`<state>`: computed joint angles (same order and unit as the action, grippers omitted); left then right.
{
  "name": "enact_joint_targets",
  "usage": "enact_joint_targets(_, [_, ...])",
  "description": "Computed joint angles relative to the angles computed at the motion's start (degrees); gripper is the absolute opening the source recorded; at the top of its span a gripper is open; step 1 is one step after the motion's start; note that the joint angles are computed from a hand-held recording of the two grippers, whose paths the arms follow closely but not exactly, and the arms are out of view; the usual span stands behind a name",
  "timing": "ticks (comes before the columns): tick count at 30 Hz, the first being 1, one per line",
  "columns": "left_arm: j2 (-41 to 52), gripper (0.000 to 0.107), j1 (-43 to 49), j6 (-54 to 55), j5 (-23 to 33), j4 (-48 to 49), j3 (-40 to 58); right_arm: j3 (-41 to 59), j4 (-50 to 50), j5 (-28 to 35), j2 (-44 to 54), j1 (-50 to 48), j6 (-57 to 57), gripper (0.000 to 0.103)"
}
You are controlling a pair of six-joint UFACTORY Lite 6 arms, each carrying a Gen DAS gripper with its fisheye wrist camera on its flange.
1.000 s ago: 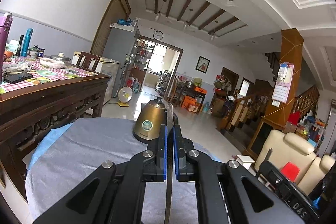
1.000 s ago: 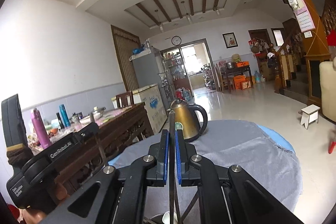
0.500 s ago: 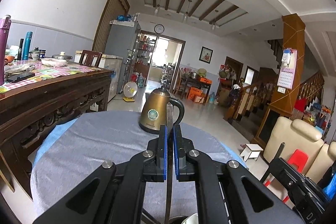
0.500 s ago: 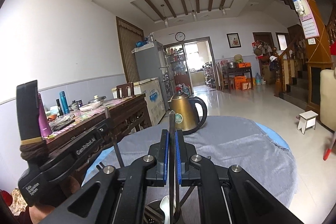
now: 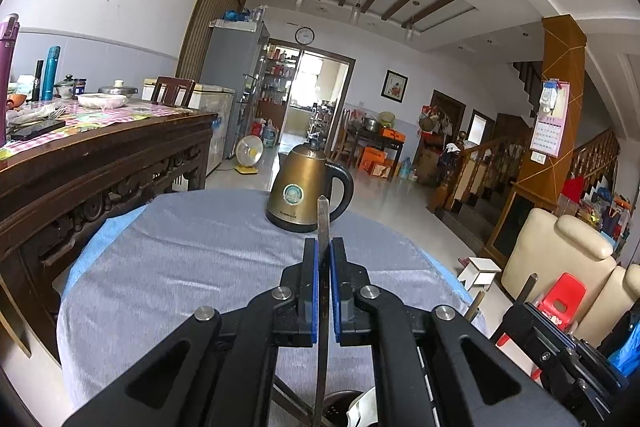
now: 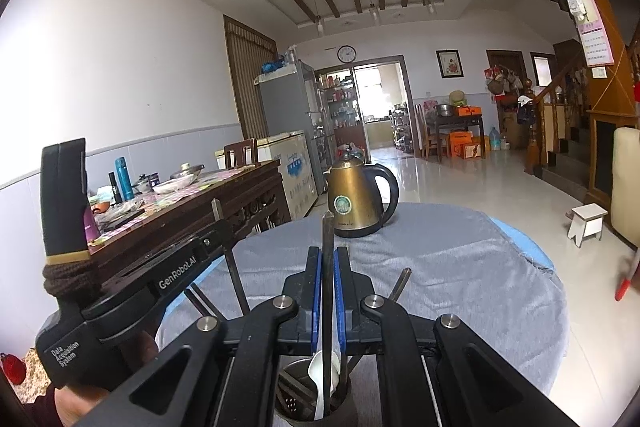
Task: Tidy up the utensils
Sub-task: 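Lower both chopsticks into the dark cup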
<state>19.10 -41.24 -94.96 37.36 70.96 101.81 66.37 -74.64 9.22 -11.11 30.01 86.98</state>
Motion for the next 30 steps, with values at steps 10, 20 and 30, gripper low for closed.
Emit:
enact_joint_targets(10, [0.5,0.006,0.1,4.8,0.5,-5.1,1.0,-0.3,2.5,0.4,0.7,1.2,-2.8,0.007])
enact_joint_targets(20, [-0.9,0.006,-0.4,7.6,1.3,-9.1,-0.9,0.1,12.2,-0.8,1.8,1.0,-12.2,0.007])
enact_joint_targets(30, [-2.8,0.006,-0.8,9.9,1.5,-13.6,-3.8,-0.4,20.3,-1.6,2.6,1.5,-20.1,0.007])
